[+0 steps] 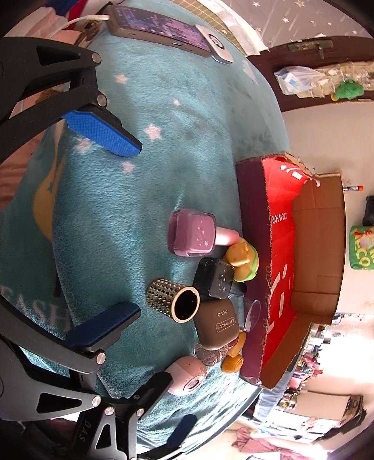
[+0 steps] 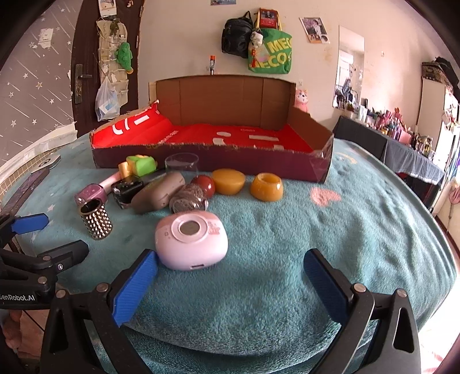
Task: Organize rigid objects
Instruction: 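Grasp the gold studded cylinder with the left tool while the right tool grasps the pink round speaker, then carry the cylinder and speaker into the red box and lower them onto its floor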
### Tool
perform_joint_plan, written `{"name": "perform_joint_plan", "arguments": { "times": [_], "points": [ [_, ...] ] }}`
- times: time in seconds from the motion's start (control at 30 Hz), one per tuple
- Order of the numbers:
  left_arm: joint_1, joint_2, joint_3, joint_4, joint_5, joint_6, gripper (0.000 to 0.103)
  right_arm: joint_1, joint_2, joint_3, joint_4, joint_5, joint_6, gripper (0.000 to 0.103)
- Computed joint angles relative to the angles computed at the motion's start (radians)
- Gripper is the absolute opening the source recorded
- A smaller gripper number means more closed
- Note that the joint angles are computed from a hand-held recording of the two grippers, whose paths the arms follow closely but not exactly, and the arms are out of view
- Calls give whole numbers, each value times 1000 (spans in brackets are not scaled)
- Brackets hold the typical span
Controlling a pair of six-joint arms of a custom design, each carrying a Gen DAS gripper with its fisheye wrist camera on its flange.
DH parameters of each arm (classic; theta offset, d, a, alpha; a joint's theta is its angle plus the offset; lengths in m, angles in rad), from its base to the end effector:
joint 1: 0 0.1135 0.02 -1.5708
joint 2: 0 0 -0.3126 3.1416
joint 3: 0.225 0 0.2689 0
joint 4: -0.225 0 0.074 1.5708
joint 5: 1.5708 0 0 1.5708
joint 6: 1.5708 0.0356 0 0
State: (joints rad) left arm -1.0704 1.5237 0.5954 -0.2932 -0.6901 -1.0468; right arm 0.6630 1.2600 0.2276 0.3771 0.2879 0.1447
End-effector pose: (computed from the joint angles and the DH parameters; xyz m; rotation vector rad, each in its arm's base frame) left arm 0.1375 -0.2042 0.1565 -0.1227 2.3788 0.0531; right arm 0.1607 0.1127 0.1509 -0.4105 2.1593 0.1322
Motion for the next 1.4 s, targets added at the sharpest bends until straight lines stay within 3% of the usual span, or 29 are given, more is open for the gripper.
{"name": "perform_joint_plan", "arguments": {
  "times": [0.03,0.1,0.2,0.33,0.77,1.07,1.4],
  "points": [
    [1,1,4,2,-5,10,95,3,2,3,1,6,-6,103],
    [3,0,14,10,-7,39,80,-1,9,17,-6,-2,-16,103],
    [2,2,19,47,18,86,69,-15,17,34,-18,-31,-17,100],
    [-14,24,36,74,25,123,62,-41,22,53,-40,-96,-23,93],
    [38,33,41,176,98,214,24,-55,83,94,-45,-206,-52,59],
    [-2,-29,49,150,18,250,24,-63,7,120,-124,-229,-47,56],
    [69,-92,91,143,-9,363,24,-94,-57,208,-195,-252,-87,56]
  ]
}}
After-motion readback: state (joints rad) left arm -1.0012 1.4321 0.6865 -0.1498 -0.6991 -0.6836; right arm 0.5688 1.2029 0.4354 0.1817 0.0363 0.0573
